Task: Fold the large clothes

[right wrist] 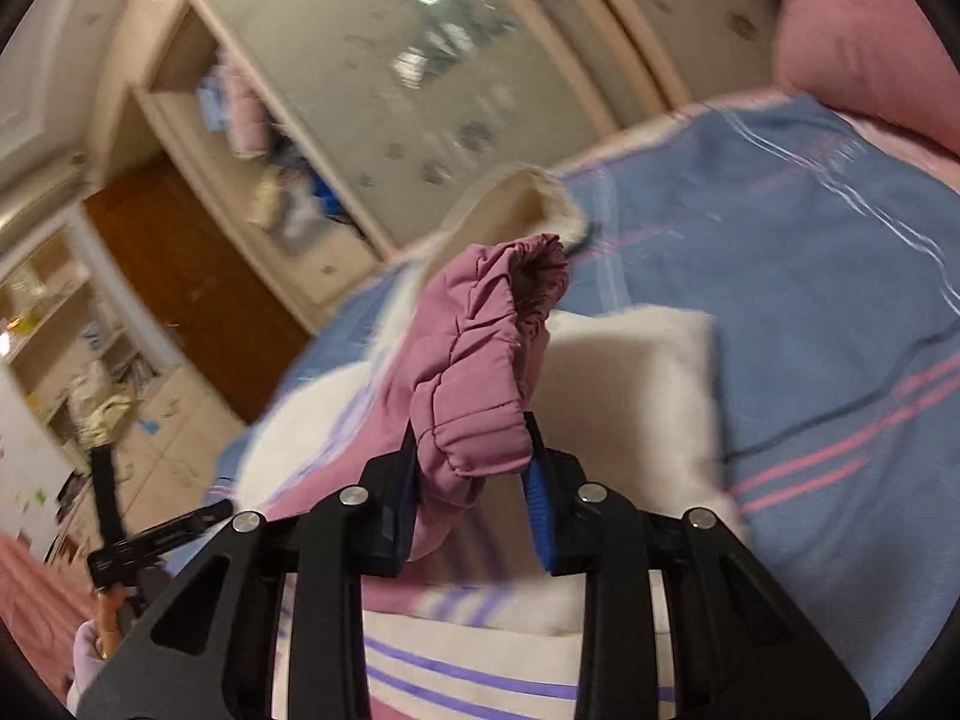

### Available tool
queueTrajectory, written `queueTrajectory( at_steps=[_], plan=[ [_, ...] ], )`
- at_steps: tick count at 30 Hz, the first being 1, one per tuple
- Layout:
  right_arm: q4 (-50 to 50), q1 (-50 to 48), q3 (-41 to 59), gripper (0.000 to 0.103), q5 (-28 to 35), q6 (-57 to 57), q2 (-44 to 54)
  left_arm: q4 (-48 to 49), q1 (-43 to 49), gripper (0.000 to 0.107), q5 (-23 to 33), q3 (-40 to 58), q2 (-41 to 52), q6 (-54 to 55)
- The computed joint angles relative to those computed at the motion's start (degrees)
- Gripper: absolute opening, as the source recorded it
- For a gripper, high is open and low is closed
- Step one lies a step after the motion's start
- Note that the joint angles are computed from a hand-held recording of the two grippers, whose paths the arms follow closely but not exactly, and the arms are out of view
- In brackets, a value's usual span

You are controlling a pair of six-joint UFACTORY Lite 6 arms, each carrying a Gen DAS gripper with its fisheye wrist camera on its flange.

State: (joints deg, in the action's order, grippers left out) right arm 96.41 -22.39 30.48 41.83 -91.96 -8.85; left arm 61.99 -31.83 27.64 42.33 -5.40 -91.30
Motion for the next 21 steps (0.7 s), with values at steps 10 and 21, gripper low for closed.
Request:
queueTrajectory(
  at_steps=[10, 21],
  plan=[
    [9.53, 4.45, -2.45, 0.076, -15.43, -2.65, -3.76, 5.40, 0.16, 0.094, -1.32, 0.35, 6.10, -7.37],
    [11.97, 14.52, -1.98, 0.038, -18.71, -9.75, -0.40, 11.28, -2.21, 0.101, 1.96, 3.22, 15.08, -15.61]
  ],
)
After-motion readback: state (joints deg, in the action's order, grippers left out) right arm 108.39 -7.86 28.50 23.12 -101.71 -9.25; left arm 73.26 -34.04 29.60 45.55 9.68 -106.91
